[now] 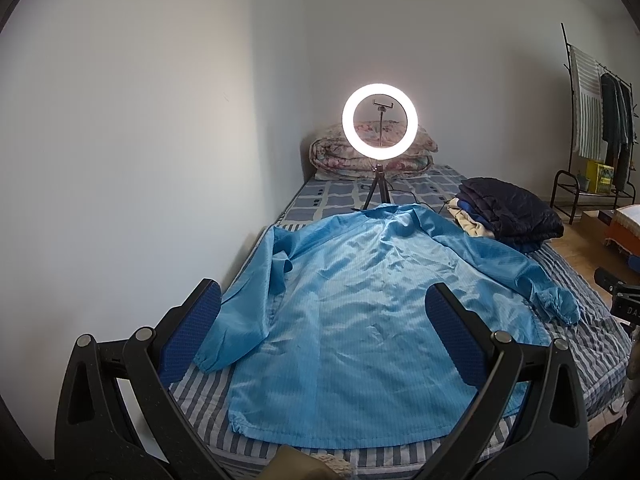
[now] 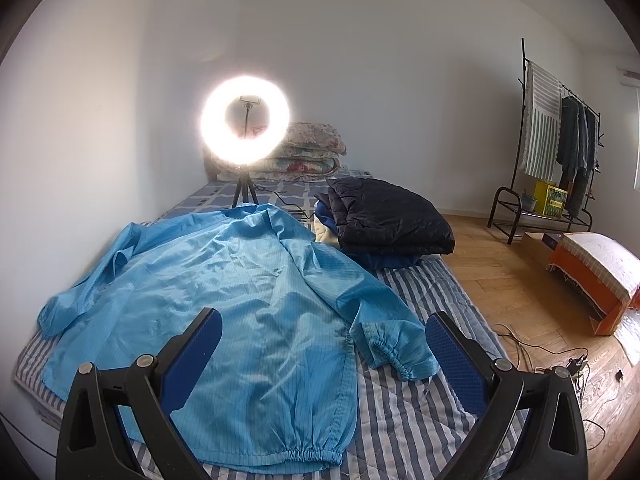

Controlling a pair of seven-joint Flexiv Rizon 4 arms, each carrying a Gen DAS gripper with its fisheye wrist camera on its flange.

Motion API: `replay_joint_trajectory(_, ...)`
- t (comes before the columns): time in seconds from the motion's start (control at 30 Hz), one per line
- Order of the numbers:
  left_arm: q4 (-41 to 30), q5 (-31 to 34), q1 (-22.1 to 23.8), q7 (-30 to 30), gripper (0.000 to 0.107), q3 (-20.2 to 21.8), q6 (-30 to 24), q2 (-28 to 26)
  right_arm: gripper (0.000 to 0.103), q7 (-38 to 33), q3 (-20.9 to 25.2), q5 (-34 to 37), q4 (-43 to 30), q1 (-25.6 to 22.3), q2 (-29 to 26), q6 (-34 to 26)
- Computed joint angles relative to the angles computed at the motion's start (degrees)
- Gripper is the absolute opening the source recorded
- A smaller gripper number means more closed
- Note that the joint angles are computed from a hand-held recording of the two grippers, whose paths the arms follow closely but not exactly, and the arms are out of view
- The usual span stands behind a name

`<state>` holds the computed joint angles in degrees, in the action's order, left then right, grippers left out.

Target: Fold large clothes

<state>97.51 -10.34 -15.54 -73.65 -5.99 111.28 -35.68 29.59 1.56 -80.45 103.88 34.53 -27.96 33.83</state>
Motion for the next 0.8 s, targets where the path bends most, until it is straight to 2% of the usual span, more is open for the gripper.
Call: replay_joint_trajectory(0.8, 0.5, 1.1, 1.5, -1.1, 0.103, -0.6, 1.4, 0.1, 0.103, -0.2, 0.1, -0.2, 0.1, 0.1, 0.3, -0.3)
